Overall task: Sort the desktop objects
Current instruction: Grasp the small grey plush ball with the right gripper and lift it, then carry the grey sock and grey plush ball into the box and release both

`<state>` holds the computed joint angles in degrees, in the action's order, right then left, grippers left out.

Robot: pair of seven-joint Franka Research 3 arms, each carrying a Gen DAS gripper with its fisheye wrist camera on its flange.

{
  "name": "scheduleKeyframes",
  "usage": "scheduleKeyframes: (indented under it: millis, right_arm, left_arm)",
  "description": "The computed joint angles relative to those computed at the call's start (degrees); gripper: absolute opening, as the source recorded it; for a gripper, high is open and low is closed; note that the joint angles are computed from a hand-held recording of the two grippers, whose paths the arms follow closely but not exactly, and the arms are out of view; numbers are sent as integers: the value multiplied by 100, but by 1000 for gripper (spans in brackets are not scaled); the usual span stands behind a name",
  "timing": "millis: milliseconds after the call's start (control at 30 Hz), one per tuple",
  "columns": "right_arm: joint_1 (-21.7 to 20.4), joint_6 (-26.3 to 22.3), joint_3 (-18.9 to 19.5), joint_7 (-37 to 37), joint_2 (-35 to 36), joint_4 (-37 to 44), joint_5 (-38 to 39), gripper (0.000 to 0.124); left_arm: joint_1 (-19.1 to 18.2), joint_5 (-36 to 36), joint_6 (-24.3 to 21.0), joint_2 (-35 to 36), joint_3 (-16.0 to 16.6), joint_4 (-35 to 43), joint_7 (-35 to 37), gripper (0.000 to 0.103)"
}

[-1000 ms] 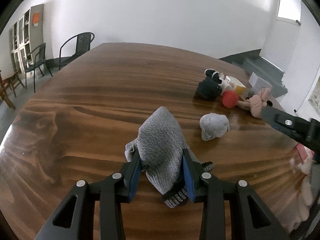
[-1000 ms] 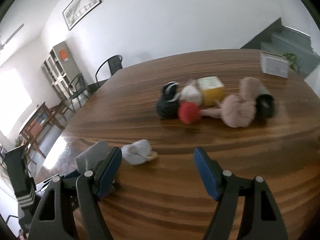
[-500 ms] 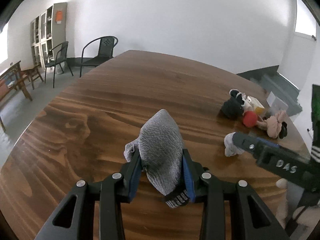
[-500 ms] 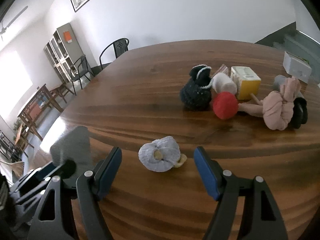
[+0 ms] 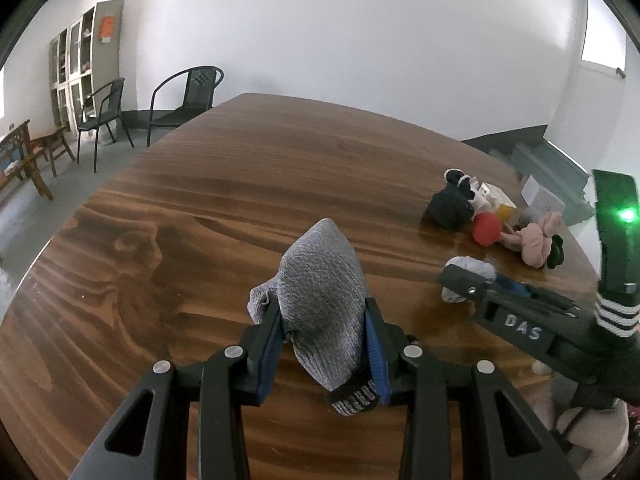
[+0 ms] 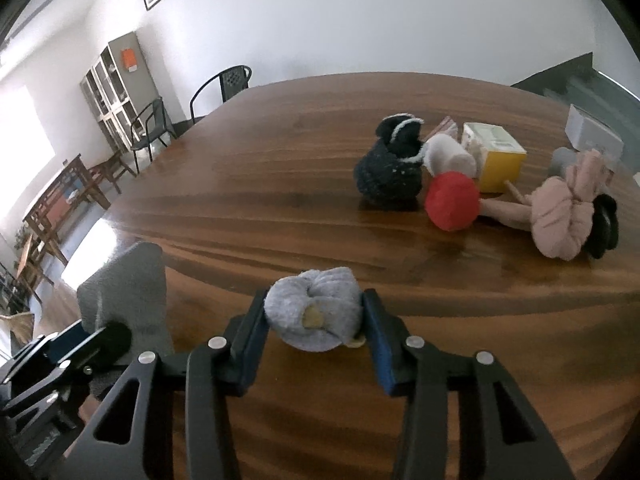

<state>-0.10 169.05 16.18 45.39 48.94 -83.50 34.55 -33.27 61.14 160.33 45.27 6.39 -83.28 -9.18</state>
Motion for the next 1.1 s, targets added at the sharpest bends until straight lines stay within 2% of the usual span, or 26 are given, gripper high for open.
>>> scheduleKeyframes:
  millis: [333,500,633,833,967,1100]
  right_arm:
    - [-945,741,983,-888,-579,-1054,695,49]
    - [-1684,1164,1702,-1407,-772,-1610,1103,49]
    - [-2515,1618,2510,-1691,-791,-2027,1156,49]
    - [-3888,2118,3723,-1730,-622,-2598,767,49]
    - [-4871,2428,4476,-1607,-436,-3047,376,49]
    - [-5685,2725,4989,-1371,-277,-3457,-27,49]
  left_arm:
    - [-72,26,148,133,40,175,96,39]
    - [-141,-77,-4,279,-22,424,404,39]
    - [-213,-248,-140,398,-100,664,737,39]
    - [-401,-539,-363,709,-224,1282,1431,39]
    - [-533,-864,-567,1072,-340,1960,2087,39]
    - [-670,-1283,-781,1533,-436,2792,2804,39]
